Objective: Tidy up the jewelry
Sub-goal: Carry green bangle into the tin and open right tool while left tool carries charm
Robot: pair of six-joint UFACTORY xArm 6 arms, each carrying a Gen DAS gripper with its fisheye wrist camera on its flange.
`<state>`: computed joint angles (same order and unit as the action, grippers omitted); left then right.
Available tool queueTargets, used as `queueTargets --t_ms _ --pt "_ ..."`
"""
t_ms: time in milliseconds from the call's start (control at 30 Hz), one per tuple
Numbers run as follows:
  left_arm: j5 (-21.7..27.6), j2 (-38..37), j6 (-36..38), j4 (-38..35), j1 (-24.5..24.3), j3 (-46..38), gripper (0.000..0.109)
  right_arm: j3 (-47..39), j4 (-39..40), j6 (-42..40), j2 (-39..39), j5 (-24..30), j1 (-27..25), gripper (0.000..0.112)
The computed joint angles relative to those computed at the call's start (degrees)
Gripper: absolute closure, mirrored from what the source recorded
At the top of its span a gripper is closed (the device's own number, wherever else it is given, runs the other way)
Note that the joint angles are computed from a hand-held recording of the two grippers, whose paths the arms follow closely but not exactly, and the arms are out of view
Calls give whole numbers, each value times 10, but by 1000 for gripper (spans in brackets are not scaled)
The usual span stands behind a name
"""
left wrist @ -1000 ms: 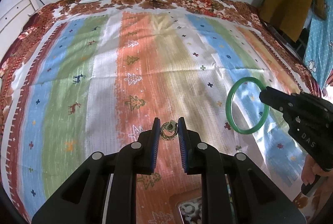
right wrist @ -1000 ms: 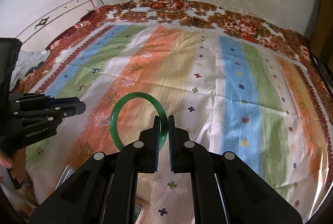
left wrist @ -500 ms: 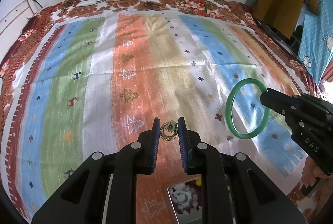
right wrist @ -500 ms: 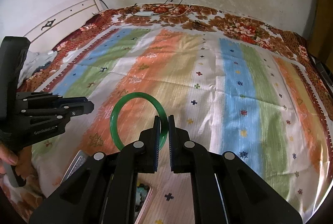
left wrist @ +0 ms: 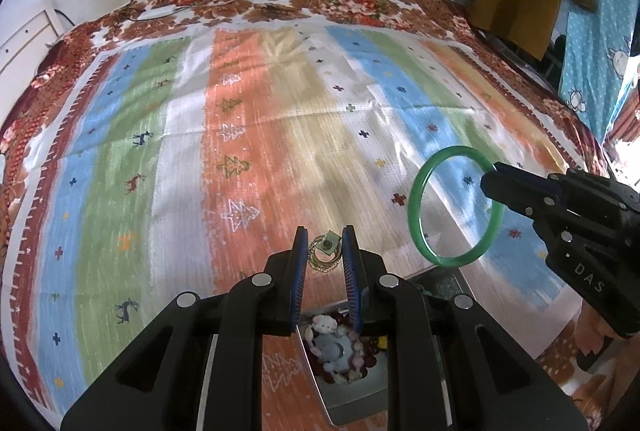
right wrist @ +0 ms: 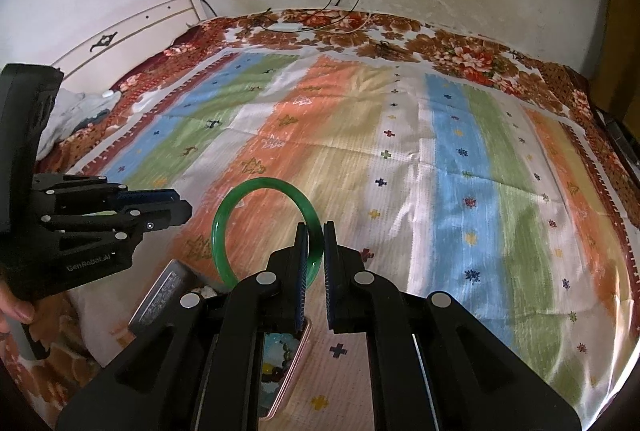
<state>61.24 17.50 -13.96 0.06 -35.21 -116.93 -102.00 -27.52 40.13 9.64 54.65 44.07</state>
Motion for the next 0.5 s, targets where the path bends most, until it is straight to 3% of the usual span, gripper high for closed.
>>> queueTargets --t_ms 500 --pt "-43 -79 -25 13 -14 115 93 50 7 5 -34 -7 21 104"
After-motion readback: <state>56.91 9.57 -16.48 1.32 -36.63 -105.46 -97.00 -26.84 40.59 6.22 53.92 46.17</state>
